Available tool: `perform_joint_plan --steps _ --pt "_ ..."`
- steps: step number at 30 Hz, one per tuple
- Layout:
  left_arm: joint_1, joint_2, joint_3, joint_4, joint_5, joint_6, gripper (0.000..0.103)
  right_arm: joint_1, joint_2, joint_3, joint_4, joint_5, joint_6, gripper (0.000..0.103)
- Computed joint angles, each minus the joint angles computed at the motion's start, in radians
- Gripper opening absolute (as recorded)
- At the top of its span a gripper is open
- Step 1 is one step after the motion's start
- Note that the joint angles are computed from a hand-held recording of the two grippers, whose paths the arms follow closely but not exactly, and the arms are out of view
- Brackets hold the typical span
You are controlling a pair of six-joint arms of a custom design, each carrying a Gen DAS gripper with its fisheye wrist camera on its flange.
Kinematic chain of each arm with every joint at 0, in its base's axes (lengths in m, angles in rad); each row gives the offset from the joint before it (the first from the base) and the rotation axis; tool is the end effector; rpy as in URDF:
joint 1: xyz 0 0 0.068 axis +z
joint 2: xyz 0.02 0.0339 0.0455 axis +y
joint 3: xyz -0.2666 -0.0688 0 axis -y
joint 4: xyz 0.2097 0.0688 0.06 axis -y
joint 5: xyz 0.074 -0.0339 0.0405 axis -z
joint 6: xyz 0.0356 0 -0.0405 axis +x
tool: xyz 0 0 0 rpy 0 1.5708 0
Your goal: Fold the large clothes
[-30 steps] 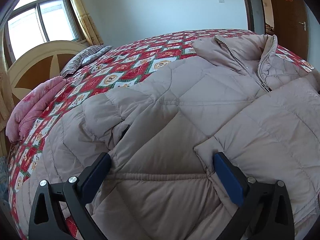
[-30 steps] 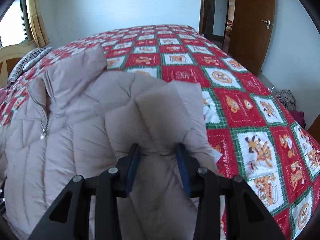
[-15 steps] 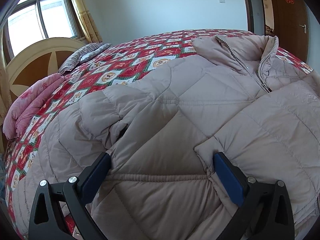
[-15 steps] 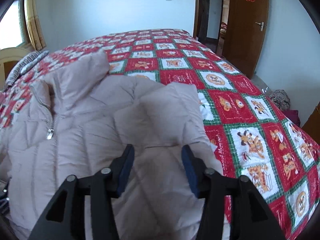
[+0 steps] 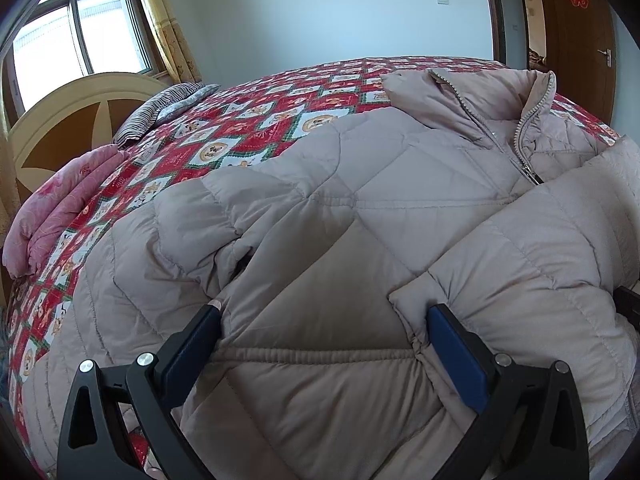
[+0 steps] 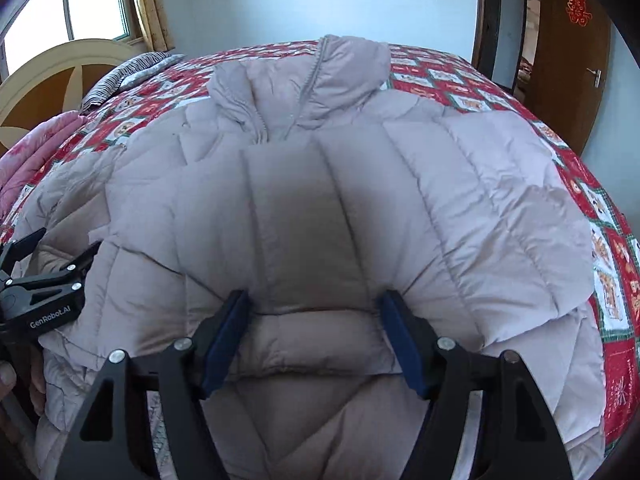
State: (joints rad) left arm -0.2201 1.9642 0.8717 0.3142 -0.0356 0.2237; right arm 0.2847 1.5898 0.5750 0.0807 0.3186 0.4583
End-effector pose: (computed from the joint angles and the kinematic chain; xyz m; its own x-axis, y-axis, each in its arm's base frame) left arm 0.3418 -0.0752 0.1243 -0.6251 0.3670 -0.6888 0.3406 0.9223 0.1823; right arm 0.2438 0.0597 0.1469 -0.7310 0.2239 -0.6446 0.2625 0.9642 0.0372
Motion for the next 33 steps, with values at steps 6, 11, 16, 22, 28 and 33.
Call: perform_joint_plan --steps 6,11,16,22,28,33 --pt "0.033 -0.086 -0.062 0.028 0.033 0.015 0.102 0.032 0.023 0.01 -0.007 0.049 0.0 0.073" --pt "0.219 -0.283 -0.159 0.023 0.176 0.071 0.102 0.041 0.012 -0.011 0.012 0.059 0.006 0.073" --pt "0.486 -0.283 -0.168 0.071 0.217 0.203 0.102 0.043 0.003 -0.024 0.026 0.058 0.01 0.073" --pt "0.816 -0.075 0.039 0.025 0.208 0.215 0.102 0.045 -0.001 -0.03 0.034 0.06 0.012 0.073" --pt "0.969 0.116 0.298 -0.192 0.246 0.191 0.102 0.077 -0.027 -0.028 0.008 0.098 0.021 0.073" --pt "0.965 0.117 0.266 -0.175 0.305 0.189 0.101 0.226 -0.21 -0.1 -0.042 0.214 0.061 0.074"
